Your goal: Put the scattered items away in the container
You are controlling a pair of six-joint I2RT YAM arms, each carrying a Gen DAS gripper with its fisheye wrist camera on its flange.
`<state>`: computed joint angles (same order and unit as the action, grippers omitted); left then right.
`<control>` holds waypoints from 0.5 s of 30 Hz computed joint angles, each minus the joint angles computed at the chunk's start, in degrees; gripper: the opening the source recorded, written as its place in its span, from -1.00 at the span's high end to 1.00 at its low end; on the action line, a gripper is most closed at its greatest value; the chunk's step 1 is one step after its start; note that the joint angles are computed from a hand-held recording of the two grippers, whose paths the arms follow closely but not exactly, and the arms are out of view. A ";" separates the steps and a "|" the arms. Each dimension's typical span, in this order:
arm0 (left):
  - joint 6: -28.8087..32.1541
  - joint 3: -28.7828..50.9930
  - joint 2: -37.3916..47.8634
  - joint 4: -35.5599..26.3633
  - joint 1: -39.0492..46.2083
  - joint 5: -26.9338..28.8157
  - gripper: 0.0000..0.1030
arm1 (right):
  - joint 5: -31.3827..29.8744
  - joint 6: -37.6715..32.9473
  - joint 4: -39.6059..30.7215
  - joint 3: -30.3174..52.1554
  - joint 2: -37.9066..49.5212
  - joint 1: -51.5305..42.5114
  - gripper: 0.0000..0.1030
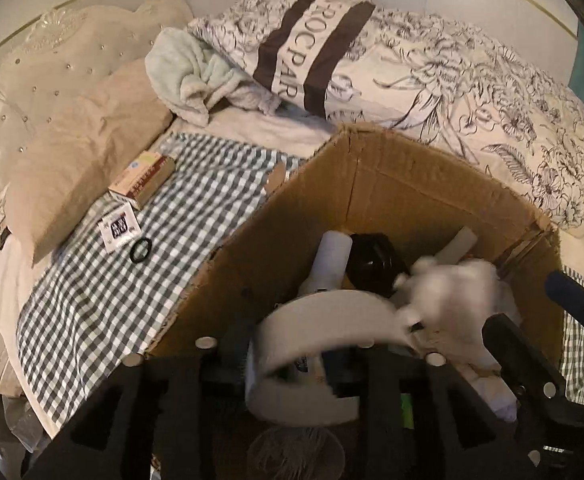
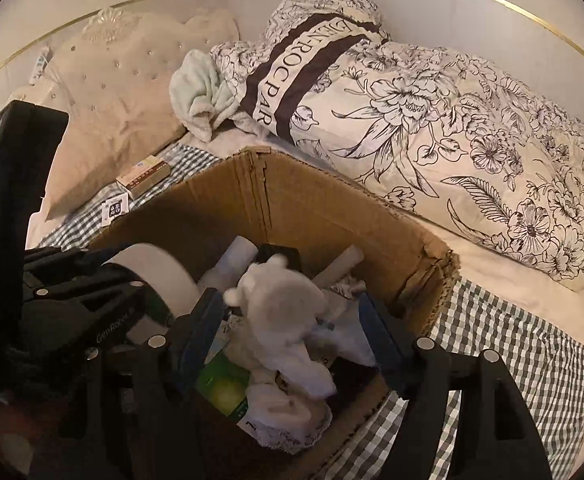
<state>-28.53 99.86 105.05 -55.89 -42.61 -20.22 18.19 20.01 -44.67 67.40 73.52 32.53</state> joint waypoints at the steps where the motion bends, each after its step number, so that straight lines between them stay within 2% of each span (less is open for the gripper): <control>1: 0.02 0.34 -0.21 -0.30 -0.28 -0.32 0.18 | 0.26 0.02 -0.22 0.08 -0.36 0.10 -0.39; 2: 0.09 0.53 -0.50 -0.39 -0.52 -0.71 -0.06 | 0.58 0.10 -0.46 0.06 -0.87 0.23 -0.40; 3: 0.12 0.31 -1.07 -0.08 -0.92 -1.39 -0.15 | 0.85 0.26 -0.71 0.04 -1.43 0.34 -0.43; 5: 0.25 0.11 -2.10 0.15 -1.55 -2.21 -0.19 | 1.55 0.70 -1.35 -0.05 -2.60 0.76 -0.47; 6: 0.24 0.58 -2.32 -0.46 -1.82 -2.46 -0.36 | 1.87 0.86 -1.68 -0.07 -3.19 0.95 -0.49; 8: 0.16 0.31 -3.05 -0.49 -2.22 -3.17 -0.51 | 2.40 1.29 -2.37 -0.05 -4.53 1.38 -0.53; 15: -0.80 -0.10 -6.39 -1.30 -3.87 -5.01 -0.52 | 5.14 3.07 -6.26 1.38 -8.31 3.75 -0.56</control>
